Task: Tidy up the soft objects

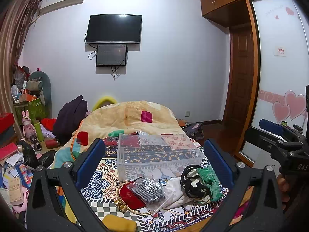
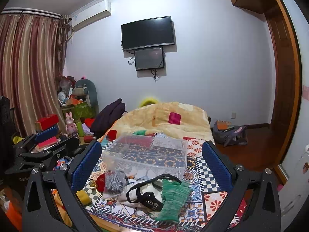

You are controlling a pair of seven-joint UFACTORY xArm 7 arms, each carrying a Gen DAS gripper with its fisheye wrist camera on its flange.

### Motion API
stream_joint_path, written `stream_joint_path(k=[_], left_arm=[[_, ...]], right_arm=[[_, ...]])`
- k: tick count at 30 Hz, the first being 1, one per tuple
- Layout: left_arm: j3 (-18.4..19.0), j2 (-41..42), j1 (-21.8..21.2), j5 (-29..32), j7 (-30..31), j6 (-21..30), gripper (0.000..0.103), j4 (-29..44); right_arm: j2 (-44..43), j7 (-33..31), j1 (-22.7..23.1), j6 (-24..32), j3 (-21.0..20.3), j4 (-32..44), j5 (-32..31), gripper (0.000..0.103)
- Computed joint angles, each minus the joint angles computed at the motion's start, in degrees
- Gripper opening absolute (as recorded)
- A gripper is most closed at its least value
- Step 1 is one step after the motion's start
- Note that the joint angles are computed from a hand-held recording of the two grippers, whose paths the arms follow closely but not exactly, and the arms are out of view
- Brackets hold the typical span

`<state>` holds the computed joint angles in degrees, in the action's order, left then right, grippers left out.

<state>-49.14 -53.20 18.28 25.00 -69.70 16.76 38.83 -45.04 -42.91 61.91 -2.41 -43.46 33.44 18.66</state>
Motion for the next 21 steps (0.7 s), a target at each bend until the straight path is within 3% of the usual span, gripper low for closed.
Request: stream_joint_path(k=[21], left_arm=[[-0.2,-0.1,0.0,0.5,-0.3,0.4,0.103,-0.1]], right_arm=[[-0.7,-0.5,0.7,0.6,-0.7,0.2,0.4,0.103]])
